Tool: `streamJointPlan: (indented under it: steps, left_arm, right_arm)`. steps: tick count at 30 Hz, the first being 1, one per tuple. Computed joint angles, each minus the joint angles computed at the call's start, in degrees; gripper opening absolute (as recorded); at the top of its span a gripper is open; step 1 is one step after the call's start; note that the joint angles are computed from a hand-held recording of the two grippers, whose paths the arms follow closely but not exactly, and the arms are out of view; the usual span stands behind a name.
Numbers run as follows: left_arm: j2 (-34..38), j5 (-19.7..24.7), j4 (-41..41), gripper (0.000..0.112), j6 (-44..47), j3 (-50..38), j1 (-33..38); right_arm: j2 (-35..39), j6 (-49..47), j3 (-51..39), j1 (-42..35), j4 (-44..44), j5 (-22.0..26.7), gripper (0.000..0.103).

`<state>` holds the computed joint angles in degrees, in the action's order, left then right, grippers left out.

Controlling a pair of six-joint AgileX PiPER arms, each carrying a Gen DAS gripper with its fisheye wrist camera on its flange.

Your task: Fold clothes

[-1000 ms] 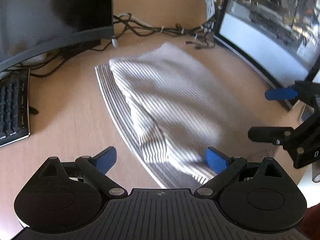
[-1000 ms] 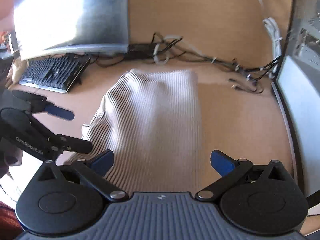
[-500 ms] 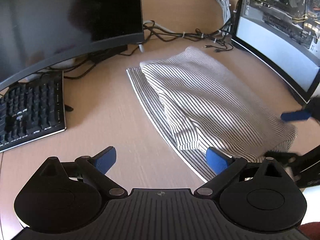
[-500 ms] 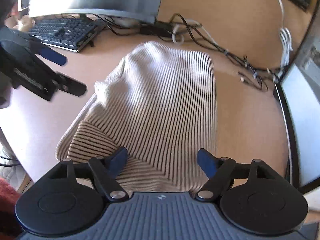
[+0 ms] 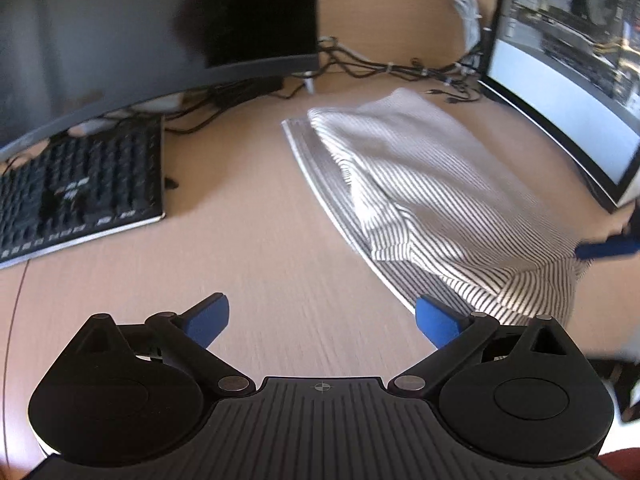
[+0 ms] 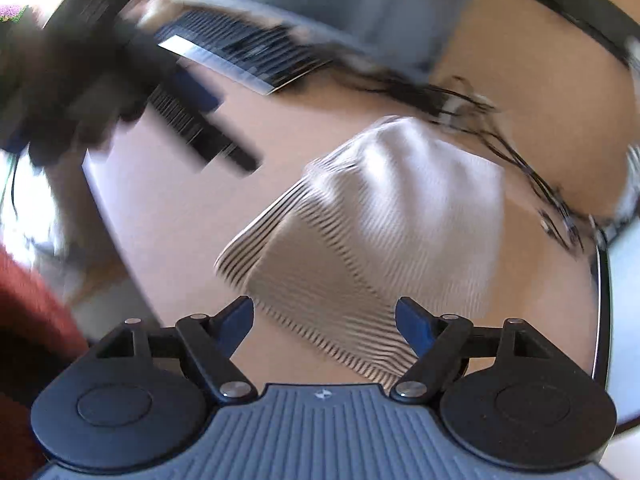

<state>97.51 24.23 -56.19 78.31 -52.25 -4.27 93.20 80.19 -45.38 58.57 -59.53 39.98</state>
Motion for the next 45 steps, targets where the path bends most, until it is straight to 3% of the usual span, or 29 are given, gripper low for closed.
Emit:
streamJointPlan:
  steps: [6, 7, 9, 11, 14, 17, 22, 25, 27, 30, 33, 37, 39, 40, 42, 45]
  left_arm:
    - [-2.17, -1.47, 1.9, 0.102, -10.58, 2.24, -1.01]
    - [-2.67, -2.48, 2.94, 0.102, -12.79, 2.84, -1.17]
    - [-3.27, -2.7, 4.04, 0.102, -15.3, 3.62, -0.38]
    - [-3.94, -3.08, 4.88, 0.102, -17.01, 4.64, 0.6]
    - [-4.81, -3.62, 5.57, 0.102, -18.86, 6.13, 2.12]
    - [-5.44, -3.97, 4.75, 0.102, -19.41, 7.03, 3.27]
    - [-6.38, -4.49, 4.94, 0.102, -19.72, 7.45, 3.07]
    - [-7.05, -5.14, 6.55, 0.102, -20.23, 7.38, 2.15]
    - [-7.18, -5.46, 6.93, 0.102, -20.34, 7.26, 1.88]
    - [-7.37, -5.71, 5.53, 0.102, -18.98, 7.66, 1.48]
    - [-7.36, -4.19, 2.74, 0.102, -13.66, 8.1, 1.18]
    - [-8.63, -0.86, 1.72, 0.103, -5.47, 8.98, 0.71]
    - [-9.28, 0.47, 1.02, 0.103, -1.83, 9.46, 0.45]
    - [-9.79, 1.3, 0.53, 0.103, 0.34, 9.84, 0.24]
    - [-10.03, 3.02, -1.25, 0.103, 5.64, 10.38, -0.07]
    - [-9.39, 2.14, -4.35, 0.103, 13.94, 11.85, -2.91]
  right_arm:
    - [4.27, 2.9, 1.57, 1.19, -8.66, 1.75, 0.075]
    - [4.29, 4.38, 2.01, 0.8, -10.44, 1.55, 0.061]
    - [1.27, 6.89, 3.39, -1.72, -12.52, -1.61, 0.046]
    - [-1.62, 9.01, 4.42, -3.16, -14.94, -2.47, 0.02]
    - [-7.08, 8.56, 4.9, -5.12, -16.47, -1.44, 0.016]
    - [-9.28, 6.01, 4.27, -5.87, -17.38, 0.17, 0.014]
    - [0.97, 5.63, 3.48, -5.18, -19.57, -7.84, 0.013]
    - [4.2, 9.5, 4.92, -2.24, -24.13, -6.93, 0.023]
    - [0.3, 8.18, 6.65, -2.8, -22.94, -9.4, 0.032]
    - [-4.38, 6.07, 9.61, -0.94, -22.5, -7.67, 0.039]
    - [-2.22, 7.22, 10.58, 0.51, -23.82, -6.38, 0.041]
    - [4.65, 11.27, 9.12, 3.88, -29.17, -3.29, 0.062]
    - [7.0, 9.92, 7.46, 5.32, -28.91, 0.15, 0.054]
    - [6.66, 8.5, 6.54, 3.95, -26.72, -0.59, 0.037]
    - [2.1, 9.89, 6.23, -2.55, -21.69, -8.08, 0.035]
    - [-3.86, 7.21, 6.6, -13.91, -9.1, -21.44, 0.034]
